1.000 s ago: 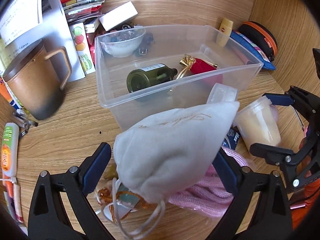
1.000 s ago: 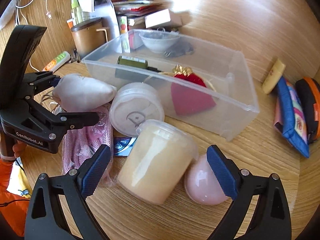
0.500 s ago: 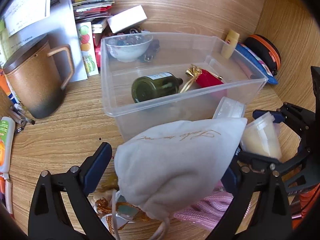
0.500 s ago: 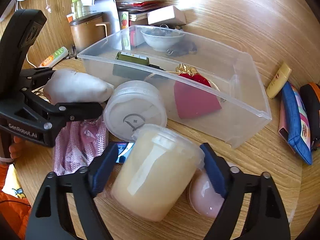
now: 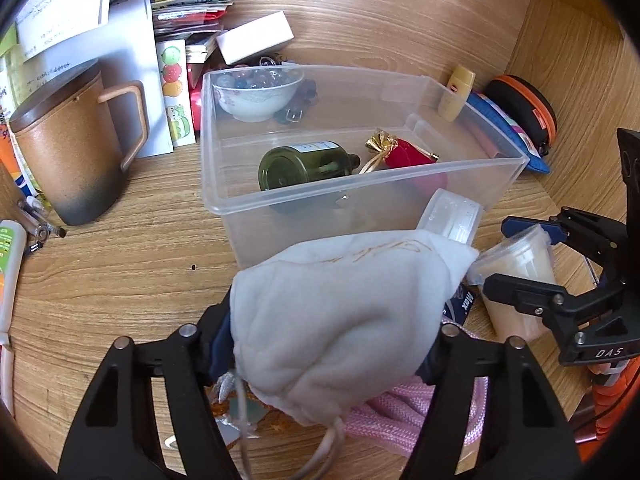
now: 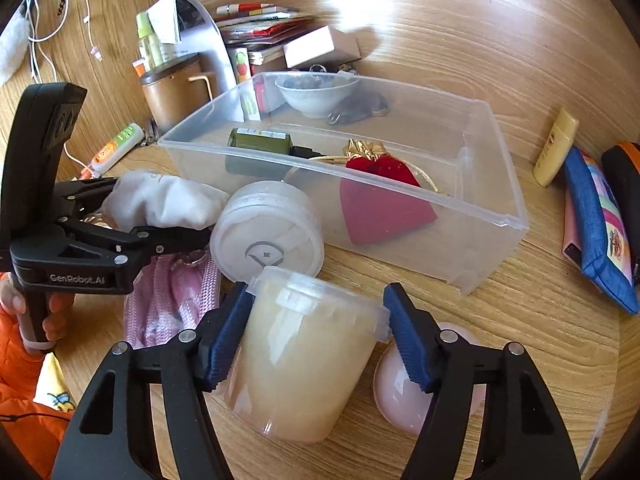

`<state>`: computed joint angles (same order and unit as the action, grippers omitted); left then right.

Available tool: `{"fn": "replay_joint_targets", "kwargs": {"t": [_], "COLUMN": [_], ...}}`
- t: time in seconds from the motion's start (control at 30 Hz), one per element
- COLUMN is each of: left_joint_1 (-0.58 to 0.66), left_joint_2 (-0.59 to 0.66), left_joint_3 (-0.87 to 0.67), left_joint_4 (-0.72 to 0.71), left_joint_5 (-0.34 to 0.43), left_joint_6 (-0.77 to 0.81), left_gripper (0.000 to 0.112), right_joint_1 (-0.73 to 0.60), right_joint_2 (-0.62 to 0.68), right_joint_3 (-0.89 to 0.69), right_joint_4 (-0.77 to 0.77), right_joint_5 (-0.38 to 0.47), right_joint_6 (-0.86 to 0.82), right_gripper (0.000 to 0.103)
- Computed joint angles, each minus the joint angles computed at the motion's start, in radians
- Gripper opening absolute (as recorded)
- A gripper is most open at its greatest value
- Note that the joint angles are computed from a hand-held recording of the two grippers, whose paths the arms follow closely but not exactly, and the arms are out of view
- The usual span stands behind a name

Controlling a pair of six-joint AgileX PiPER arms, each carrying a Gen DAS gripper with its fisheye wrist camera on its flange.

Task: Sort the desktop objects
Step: 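Lift the cream cup with the right tool while the left tool holds the white bag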

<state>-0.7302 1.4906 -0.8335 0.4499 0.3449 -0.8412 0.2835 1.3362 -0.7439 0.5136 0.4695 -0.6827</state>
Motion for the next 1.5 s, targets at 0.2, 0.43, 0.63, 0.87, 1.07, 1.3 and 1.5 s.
{"fn": "replay_joint_targets", "kwargs": {"t": [0.2,0.43,0.63,0.87,1.07,1.3,1.5], "left_joint_1": [-0.042,-0.058,-0.063,-0.067,-0.068,-0.061,-0.036], "left_joint_2": [-0.015,-0.062,-0.076,-0.076,-0.066,-0.049,-0.038], "left_joint_3": [-0.003,0.020,0.028,0.033,0.029,0.024,0.032], "left_joint_4": [0.134,0.203,0.205,0.184,0.170,0.171,0.139], "left_joint_5": [0.041,0.049,0.054,0.045,0.037,0.034,0.003], "left_joint_6": [-0.132,-0.205,-0.215,-0.200,-0.187,-0.185,-0.159], "left_gripper": [0.062,0.061,0.061,0.061,0.062,0.062,0.062], "right_joint_1": [-0.025,-0.065,-0.075,-0.130,-0.038,0.059,0.018], "right_joint_2": [-0.057,-0.136,-0.102,-0.100,-0.084,-0.047,0.008], "right_joint_3": [0.015,0.008,-0.003,0.023,0.032,0.035,0.006], "right_joint_4": [0.039,0.103,0.064,0.123,0.003,-0.240,-0.134], "right_joint_5": [0.014,0.077,0.085,0.104,0.029,-0.082,-0.047], "right_joint_6": [-0.037,-0.107,-0.051,-0.114,-0.038,0.135,-0.018], "right_gripper": [0.064,0.019,0.040,0.064,0.080,0.083,0.087]}}
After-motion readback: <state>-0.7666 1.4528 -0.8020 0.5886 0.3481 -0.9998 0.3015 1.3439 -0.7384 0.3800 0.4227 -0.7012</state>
